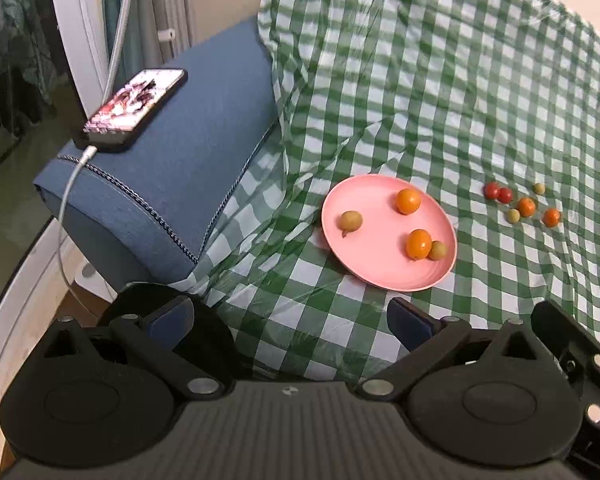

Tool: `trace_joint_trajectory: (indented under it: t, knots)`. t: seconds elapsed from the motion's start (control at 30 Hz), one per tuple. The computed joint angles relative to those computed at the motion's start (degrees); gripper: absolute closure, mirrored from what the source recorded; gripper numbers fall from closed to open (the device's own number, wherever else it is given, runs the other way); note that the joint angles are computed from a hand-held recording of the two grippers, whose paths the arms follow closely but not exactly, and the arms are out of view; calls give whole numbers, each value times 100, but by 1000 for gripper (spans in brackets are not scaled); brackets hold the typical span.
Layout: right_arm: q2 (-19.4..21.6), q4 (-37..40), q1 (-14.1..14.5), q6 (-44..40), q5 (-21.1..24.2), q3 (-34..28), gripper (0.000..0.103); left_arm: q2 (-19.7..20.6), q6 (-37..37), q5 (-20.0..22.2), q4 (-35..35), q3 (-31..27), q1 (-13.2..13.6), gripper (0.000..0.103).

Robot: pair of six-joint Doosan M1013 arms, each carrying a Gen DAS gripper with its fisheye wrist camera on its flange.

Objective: Organize fruits
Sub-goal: 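Lift both open tools away from the plate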

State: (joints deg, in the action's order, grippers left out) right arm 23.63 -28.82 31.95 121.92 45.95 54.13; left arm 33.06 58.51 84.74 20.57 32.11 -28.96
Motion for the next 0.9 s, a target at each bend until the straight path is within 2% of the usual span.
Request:
trace_joint_trajectory:
  t: [0.43,0.9]
  knots:
    - [-219,-369,96,357,-231,295,1,-305,-36,-389,244,395,-155,0]
    - [-265,-307,84,300,-216,354,1,-321,-20,-399,211,422,-158,0]
